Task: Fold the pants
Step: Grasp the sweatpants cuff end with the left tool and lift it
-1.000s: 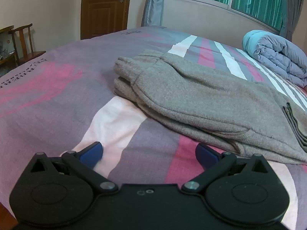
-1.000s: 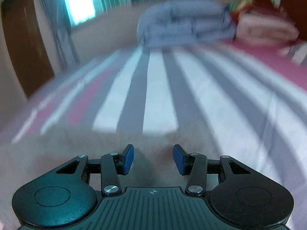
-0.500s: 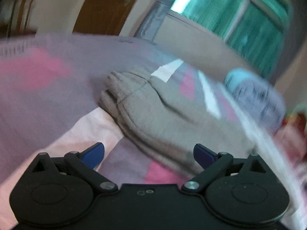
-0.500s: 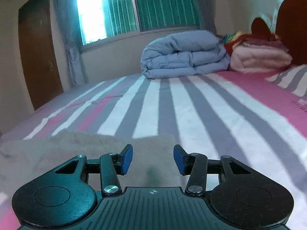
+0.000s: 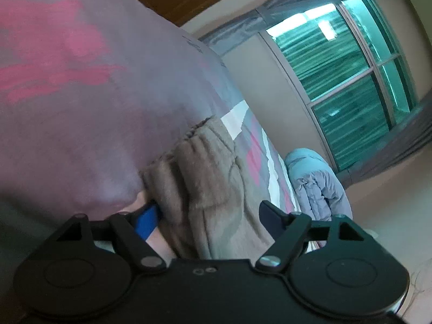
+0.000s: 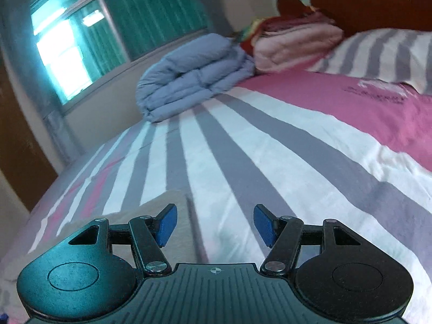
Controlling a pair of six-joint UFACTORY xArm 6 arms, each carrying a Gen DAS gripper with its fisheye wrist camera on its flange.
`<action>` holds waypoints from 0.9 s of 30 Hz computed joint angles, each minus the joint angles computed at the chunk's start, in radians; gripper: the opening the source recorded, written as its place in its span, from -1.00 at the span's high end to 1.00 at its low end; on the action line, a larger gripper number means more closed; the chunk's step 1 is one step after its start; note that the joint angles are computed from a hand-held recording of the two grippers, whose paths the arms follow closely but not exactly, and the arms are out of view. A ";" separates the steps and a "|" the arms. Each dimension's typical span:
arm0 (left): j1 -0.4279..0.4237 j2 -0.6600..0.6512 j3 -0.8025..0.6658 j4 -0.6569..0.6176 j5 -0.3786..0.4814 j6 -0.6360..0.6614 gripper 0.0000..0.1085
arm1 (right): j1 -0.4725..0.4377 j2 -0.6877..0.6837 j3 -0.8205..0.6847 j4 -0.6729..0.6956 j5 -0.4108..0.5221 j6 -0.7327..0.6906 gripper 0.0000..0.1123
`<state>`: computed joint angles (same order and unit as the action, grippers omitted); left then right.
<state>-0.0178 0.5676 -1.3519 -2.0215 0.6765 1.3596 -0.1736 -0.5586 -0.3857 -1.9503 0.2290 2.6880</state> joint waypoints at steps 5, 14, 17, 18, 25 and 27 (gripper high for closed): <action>-0.001 0.056 -0.059 -0.066 0.036 0.046 -0.34 | 0.000 -0.008 0.011 0.099 0.007 -0.099 -0.12; 0.041 -0.029 0.125 -0.228 0.143 0.164 0.48 | -0.035 0.070 -0.030 0.006 -0.057 -0.013 -0.12; 0.021 -0.064 0.123 -0.210 0.071 0.167 0.48 | -0.051 0.073 -0.028 -0.011 -0.073 0.036 -0.12; 0.010 -0.094 0.143 -0.227 0.049 0.196 0.48 | -0.055 0.061 -0.020 -0.006 -0.074 0.037 -0.12; -0.064 -0.311 0.269 -0.350 0.071 0.380 0.48 | -0.101 -0.048 0.042 -0.004 -0.093 0.061 -0.12; -0.115 -0.363 0.274 -0.364 0.031 0.433 0.48 | -0.108 -0.077 0.058 0.041 -0.084 0.002 -0.12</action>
